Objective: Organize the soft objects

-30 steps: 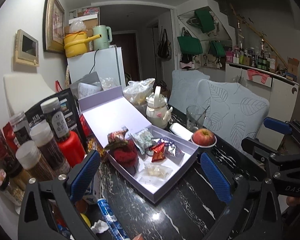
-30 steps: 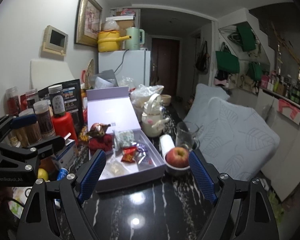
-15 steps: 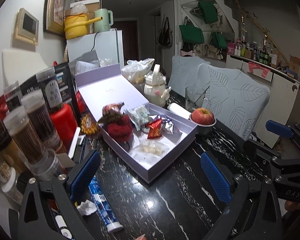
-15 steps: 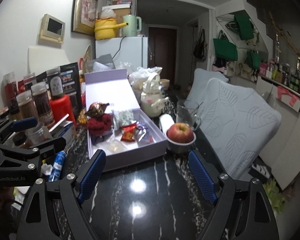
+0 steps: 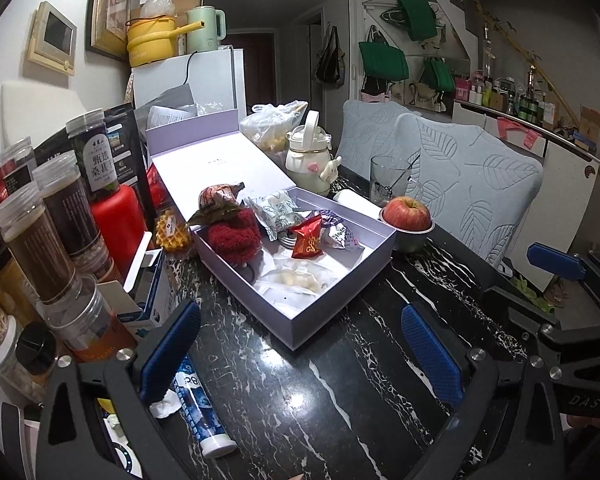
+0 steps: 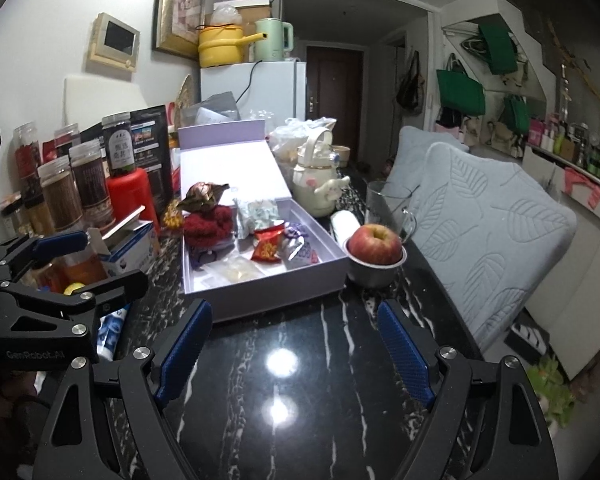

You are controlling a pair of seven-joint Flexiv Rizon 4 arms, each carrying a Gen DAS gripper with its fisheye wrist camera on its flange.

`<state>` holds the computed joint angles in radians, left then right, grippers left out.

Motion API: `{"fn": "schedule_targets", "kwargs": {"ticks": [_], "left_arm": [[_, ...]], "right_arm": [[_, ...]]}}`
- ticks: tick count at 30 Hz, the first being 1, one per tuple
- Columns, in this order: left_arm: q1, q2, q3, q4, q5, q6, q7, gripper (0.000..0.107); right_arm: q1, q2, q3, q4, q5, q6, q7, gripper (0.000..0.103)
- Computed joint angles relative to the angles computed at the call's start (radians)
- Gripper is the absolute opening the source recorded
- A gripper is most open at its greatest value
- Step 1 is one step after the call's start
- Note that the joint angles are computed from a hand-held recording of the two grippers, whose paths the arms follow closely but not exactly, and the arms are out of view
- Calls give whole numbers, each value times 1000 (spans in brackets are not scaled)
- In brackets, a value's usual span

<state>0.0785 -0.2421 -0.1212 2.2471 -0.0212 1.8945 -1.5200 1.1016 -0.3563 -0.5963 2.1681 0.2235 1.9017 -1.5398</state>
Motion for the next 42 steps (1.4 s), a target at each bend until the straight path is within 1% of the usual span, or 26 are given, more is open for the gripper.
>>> {"fn": "schedule_targets", "kwargs": {"ticks": [5, 8, 10, 17, 22, 24, 26, 32, 36, 42], "left_arm": [[-1, -3, 0, 2, 1, -1, -1, 102], [-17, -4, 16, 2, -9, -1, 4, 102], [-2, -2, 2, 3, -2, -1, 0, 102], [-4, -2, 3, 4, -3, -3, 1, 102], [12, -1, -14, 6, 6, -6, -3, 102], [-15, -2, 11, 6, -6, -7, 2, 102], [-26, -4, 19, 5, -12, -8, 8, 102], [-16, -1, 5, 6, -11, -13, 12, 102], [-33, -1, 20, 7, -22, -14, 19, 102], [-20, 1, 6, 12, -19, -10, 12, 102]], "right_arm": [[-7, -5, 8, -1, -6, -3, 3, 86], [-3, -6, 4, 1, -5, -2, 2, 86], [-5, -6, 6, 1, -6, -2, 2, 86], [-1, -7, 1, 1, -4, -1, 3, 86], [-5, -7, 5, 1, -4, 0, 2, 86], [-4, -6, 4, 1, -3, -1, 1, 86], [-1, -7, 0, 1, -3, -1, 1, 86], [-4, -5, 3, 3, -1, 0, -3, 86], [-4, -4, 3, 4, -2, -1, -3, 86], [-1, -2, -2, 10, 8, 8, -9, 86]]}}
